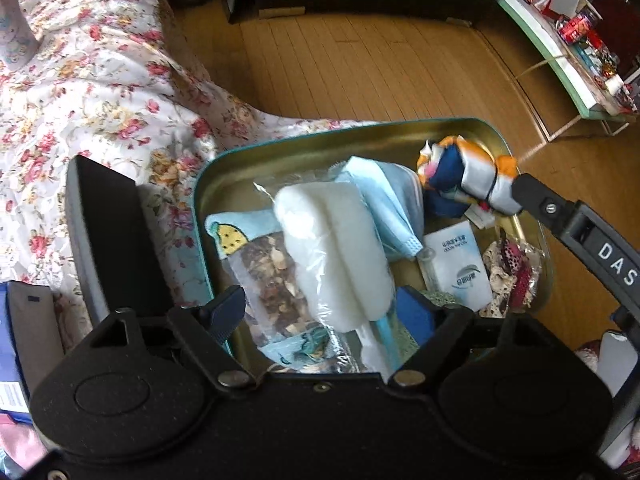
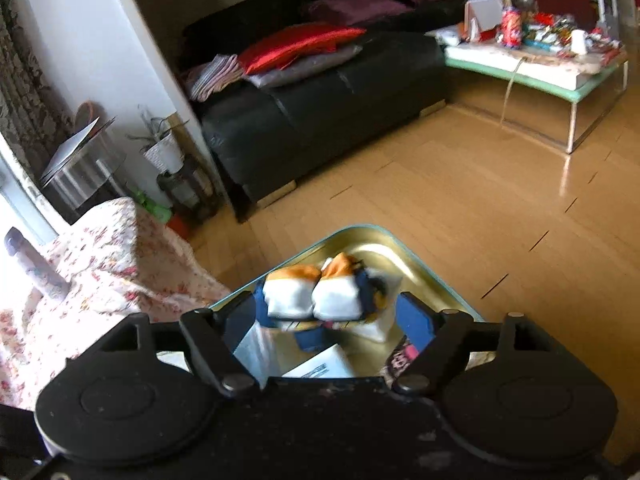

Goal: Organize soft objects
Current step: 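Carry the plush toy and sponge with both grippers over the gold tray, then open both grippers to drop the plush toy and sponge into the tray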

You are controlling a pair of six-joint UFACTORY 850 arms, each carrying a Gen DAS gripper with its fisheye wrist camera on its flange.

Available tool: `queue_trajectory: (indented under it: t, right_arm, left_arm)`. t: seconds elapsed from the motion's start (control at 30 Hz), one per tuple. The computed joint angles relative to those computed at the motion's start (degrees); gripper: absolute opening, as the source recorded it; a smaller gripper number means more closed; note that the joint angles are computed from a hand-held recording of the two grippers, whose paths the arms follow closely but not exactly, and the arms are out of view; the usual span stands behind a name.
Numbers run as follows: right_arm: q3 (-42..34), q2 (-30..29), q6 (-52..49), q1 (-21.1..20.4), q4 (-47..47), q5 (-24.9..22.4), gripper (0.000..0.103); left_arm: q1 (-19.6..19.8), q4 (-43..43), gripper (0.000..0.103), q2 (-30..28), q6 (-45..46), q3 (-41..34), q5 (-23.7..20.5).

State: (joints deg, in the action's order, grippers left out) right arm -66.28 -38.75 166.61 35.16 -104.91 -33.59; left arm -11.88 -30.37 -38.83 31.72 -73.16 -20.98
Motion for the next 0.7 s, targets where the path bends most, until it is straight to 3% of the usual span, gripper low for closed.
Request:
queue_trajectory:
  t: [0.13,0.33,0.7]
  right_arm:
    - [0.1,-0.1,0.1,0.8,0.2,-3.0,0.077]
    - [-1.6,-1.4,-7.7,2.6,3.7,-7.4,0.082]
    - [-1.5,-2.0,-13.5,5.8,0.6,-14.0,0.091]
  left_arm:
    - [0.2,-1.3,0.079,0.5,0.7,0.6,0.5]
    - [1.1,-2.2,0.079,2.9,1.9,3.5,2.1]
    - [7.2,-4.6,0.08,11.6,6.9,12.8,7.6]
